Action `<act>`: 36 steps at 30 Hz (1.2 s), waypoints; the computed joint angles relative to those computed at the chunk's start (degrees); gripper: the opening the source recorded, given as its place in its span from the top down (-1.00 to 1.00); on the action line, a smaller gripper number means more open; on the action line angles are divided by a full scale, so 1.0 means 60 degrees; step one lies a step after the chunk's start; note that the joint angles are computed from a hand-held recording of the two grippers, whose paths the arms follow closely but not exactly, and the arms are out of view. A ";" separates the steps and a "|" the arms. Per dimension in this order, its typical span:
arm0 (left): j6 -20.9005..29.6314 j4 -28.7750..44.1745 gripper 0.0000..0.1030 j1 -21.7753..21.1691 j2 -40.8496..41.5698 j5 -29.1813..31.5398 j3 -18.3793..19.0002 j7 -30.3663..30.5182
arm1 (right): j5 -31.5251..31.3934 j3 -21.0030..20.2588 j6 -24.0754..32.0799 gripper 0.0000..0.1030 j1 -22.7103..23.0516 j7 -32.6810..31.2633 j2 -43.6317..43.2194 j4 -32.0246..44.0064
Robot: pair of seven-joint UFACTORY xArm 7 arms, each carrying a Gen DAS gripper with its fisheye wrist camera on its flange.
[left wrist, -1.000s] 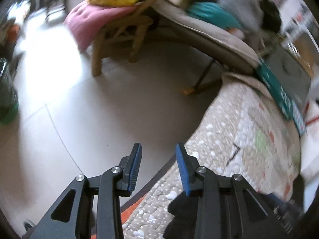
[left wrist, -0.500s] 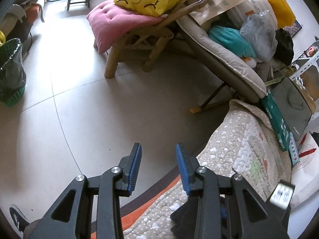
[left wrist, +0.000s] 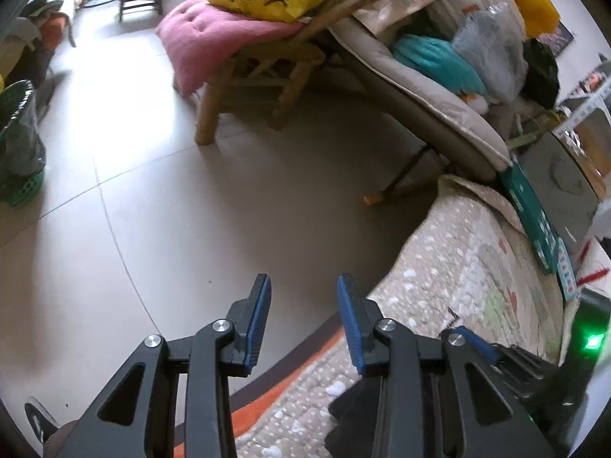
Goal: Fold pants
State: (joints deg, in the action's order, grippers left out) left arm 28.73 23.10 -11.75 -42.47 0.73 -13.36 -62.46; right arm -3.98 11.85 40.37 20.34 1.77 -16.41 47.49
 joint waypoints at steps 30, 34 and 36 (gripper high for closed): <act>0.2098 0.2231 0.31 -0.1351 0.2872 0.2617 -0.0636 -0.0099 | -0.0257 -0.3202 0.5490 -0.09 -0.4544 -0.1799 -0.9500 -0.3990; 0.1951 0.1618 0.31 -0.1240 0.1922 0.2135 -0.0511 -0.0061 | 0.0054 -0.3136 0.6798 -0.08 -0.4920 -0.1901 -1.0823 -0.4864; 0.1915 0.1291 0.31 -0.1175 0.1378 0.1857 -0.0474 -0.0089 | -0.0018 -0.2916 0.7282 -0.08 -0.5033 -0.1896 -1.1456 -0.5272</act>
